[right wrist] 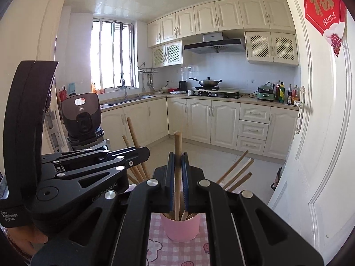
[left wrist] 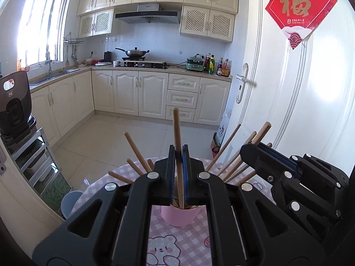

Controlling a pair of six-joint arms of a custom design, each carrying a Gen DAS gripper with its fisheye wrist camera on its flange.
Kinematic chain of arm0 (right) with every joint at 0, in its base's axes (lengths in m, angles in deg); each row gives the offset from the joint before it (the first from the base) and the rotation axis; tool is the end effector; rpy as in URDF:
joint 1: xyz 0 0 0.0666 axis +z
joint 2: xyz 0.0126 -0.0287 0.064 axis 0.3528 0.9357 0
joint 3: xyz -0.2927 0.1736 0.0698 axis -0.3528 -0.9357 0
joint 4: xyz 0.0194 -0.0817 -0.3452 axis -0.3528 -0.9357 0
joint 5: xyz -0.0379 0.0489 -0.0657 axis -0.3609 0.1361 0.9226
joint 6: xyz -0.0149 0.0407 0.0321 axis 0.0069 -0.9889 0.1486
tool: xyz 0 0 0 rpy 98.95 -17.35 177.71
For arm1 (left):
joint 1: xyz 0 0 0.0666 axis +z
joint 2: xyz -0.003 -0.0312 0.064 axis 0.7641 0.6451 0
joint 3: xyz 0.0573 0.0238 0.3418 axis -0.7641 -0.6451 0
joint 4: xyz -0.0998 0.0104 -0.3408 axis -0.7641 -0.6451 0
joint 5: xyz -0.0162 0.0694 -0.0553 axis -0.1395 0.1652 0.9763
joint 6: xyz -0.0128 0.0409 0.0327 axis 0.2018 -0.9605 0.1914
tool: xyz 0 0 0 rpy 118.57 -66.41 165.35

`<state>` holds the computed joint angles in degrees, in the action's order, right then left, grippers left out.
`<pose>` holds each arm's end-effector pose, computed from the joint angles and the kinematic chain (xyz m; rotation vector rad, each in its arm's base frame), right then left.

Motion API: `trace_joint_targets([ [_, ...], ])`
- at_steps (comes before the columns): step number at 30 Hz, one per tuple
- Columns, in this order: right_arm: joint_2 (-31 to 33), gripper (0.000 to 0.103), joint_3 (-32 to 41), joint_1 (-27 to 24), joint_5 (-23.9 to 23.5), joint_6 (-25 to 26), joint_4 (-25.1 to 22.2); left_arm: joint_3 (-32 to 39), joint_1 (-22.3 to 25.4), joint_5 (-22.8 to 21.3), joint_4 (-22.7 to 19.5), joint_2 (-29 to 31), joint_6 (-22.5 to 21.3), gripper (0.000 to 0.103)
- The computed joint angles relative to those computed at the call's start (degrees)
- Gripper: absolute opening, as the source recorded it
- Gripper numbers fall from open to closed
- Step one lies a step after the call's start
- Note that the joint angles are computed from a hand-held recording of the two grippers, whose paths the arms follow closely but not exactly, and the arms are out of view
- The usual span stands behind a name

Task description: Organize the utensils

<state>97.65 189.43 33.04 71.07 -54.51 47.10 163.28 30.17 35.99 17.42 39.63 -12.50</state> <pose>0.5701 0.1223 0.4763 -0.1081 1.8906 0.1236 0.6346 -0.2325 0.4617 0.3942 2.0111 -0.3898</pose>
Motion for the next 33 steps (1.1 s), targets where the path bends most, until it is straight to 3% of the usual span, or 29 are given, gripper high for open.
trace_joint_targets([
  [6, -0.10, 0.005, -0.30, 0.10, 0.03, -0.71, -1.29, 3.71, 0.07, 0.42, -4.97, 1.81, -1.26, 0.008],
  [8, -0.22, 0.006, -0.55, 0.08, -0.12, -1.48, -1.54, 2.90, 0.12, 0.47, -5.51, 1.25, -1.91, 0.024],
  [9, -0.45, 0.007, -0.88, 0.11, 0.04, -1.72, -1.41, -0.34, 0.03, -0.73, -3.29, -0.49, -1.92, 0.045],
  [10, -0.68, 0.008, -1.22, 0.12, 0.00, -1.84, -1.37, -4.53, -0.07, -2.86, 0.21, -2.67, -1.76, 0.054],
  [11, -0.87, 0.008, -1.43, 0.11, -0.13, -1.95, -1.48, -7.68, -0.05, -3.76, 2.87, -4.33, -1.96, 0.056],
  [14, -1.70, 0.008, -2.39, 0.29, 0.33, -2.14, -1.39, -10.21, 0.51, -1.58, 3.07, -6.17, -1.80, 0.058],
  [18, -2.94, 0.012, -3.66, 0.41, 0.69, -2.47, -1.35, -16.77, 0.57, -3.32, 6.96, -10.16, -2.37, 0.070],
  [24, -7.19, 0.024, -8.97, 1.11, 1.59, -3.75, 0.52, -27.19, 0.63, -5.89, 11.59, -16.72, -3.20, 0.081],
  [33, -16.77, 0.062, -21.49, 4.70, 8.27, -4.59, 5.55, -47.05, 1.27, -8.33, 22.52, -29.82, -4.65, 0.090],
])
